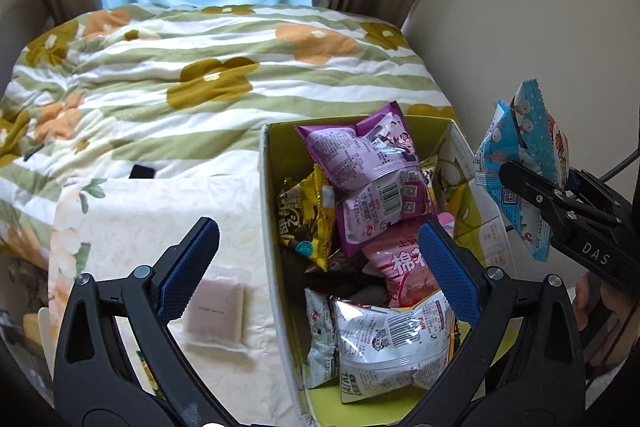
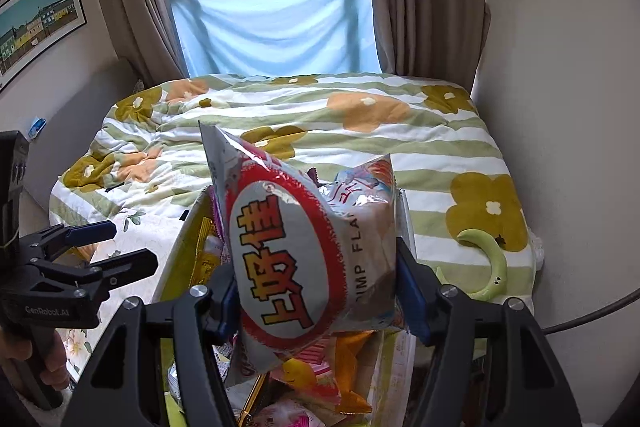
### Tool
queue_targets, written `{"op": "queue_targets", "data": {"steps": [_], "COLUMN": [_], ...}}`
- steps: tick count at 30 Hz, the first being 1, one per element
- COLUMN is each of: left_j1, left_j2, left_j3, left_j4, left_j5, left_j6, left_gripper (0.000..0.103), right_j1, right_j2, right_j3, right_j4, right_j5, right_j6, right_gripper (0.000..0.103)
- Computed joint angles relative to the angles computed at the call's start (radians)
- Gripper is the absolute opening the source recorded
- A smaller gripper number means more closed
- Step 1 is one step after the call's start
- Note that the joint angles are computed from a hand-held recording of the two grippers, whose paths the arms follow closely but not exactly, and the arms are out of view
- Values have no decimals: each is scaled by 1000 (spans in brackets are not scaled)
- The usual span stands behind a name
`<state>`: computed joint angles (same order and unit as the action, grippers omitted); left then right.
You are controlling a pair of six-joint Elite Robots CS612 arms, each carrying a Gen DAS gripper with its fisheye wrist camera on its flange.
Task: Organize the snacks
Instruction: 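Carry both bags over the cardboard box and release them inside, then withdraw both tools from the box toward the green packet and white sachet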
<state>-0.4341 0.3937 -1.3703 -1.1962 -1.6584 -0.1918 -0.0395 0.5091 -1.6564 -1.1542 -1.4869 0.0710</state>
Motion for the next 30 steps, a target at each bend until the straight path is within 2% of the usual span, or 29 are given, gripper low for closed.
{"op": "queue_targets", "data": {"steps": [4,6,7,8,10,15,23,30], "left_j1": [4,5,5,5,5,16,37,89], "left_j2": [9,14,16,19,27,49,52,50], "left_j3": [-31,-48,-56,-66,-87,-127,-170,-215], "left_j4": [26,43,51,59,76,111,128,131], "left_j5": [22,30,39,51,71,75,81,56], "left_j6": [-15,-17,-15,-14,-16,-49,-58,-27], "left_gripper": [99,99,99,99,99,99,99,99], "right_j1": [0,-1,0,1,1,2,16,59], "right_j2": [11,20,24,29,39,59,53,34], "right_j3": [12,14,14,10,-8,-48,-71,-89], "right_j4": [-8,-16,-23,-28,-42,-61,-57,-75], "right_j5": [-2,1,-4,-13,-9,-13,-34,-66], "right_j6": [12,23,32,41,56,63,58,75], "right_gripper": [62,66,75,91,101,101,101,101]}}
